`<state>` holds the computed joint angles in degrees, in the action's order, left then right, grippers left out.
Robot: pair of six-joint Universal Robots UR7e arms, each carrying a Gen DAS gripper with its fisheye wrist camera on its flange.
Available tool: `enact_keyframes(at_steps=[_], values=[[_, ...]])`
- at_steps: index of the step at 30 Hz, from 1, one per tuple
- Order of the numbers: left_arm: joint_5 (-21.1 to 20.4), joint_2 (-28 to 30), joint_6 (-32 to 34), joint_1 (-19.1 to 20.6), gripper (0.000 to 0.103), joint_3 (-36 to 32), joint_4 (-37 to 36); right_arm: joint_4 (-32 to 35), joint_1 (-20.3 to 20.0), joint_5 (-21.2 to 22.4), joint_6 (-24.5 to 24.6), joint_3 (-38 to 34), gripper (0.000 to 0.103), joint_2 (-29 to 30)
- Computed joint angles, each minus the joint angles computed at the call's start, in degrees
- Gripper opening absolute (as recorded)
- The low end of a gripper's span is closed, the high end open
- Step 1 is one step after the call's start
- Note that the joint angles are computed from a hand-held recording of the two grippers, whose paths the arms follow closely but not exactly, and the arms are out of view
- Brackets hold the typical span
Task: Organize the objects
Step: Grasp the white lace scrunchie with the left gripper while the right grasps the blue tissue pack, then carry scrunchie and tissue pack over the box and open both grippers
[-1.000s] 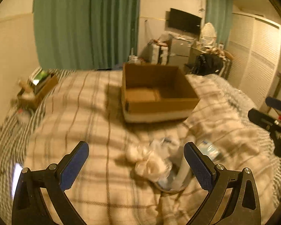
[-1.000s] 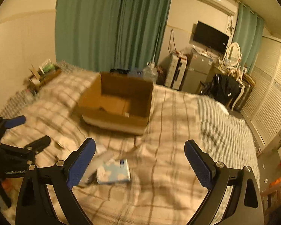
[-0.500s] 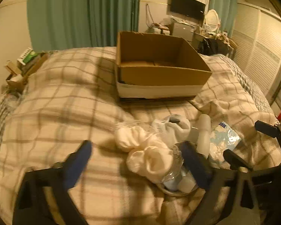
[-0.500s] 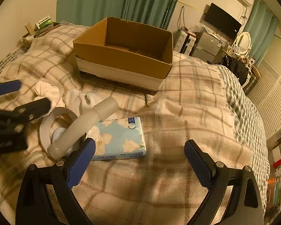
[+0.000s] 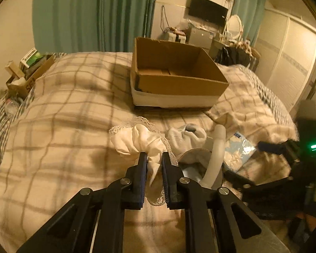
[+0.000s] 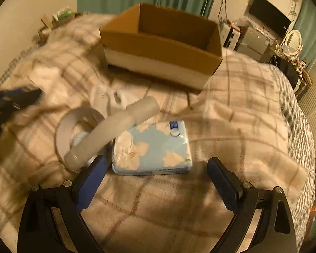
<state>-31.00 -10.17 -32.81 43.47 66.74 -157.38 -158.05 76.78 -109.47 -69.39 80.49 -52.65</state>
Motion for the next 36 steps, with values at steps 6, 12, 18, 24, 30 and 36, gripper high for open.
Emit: enact_keyframes(at_steps=[6,12,18,24,30,36], values=[[-2.25,-0.23,-0.15,0.63,0.014,0.64,-0.16,-2.69,0.12,-0.94,-1.13,0.75,0.074,0.47],[-3.93,-0.46,-1.31,0.74,0.014,1.77,-0.39,-5.04,-0.1,1.34,-1.85,3.15,0.073,-1.56],[-3.81,-1.25,-2.59,0.02,0.014,3.16,-0.4,-3.87,-0.59,4.99,0.19,5.68,0.073,-5.56],[-2.4,-1.67,-3.28,-1.18,0.014,3.61,1.05,-4.65,-1.01,7.78,1.15,8.38,0.073,-9.15],[-3.17,-1.84,-3.92,-1.71,0.014,2.26,4.38,-5.04,-1.1,9.58,0.93,8.56,0.073,-11.21],[-8.25,-1.71,1.07,-1.39,0.014,-1.93,6.14,-2.78,0.05,12.28,1.35,5.51,0.073,-11.68]])
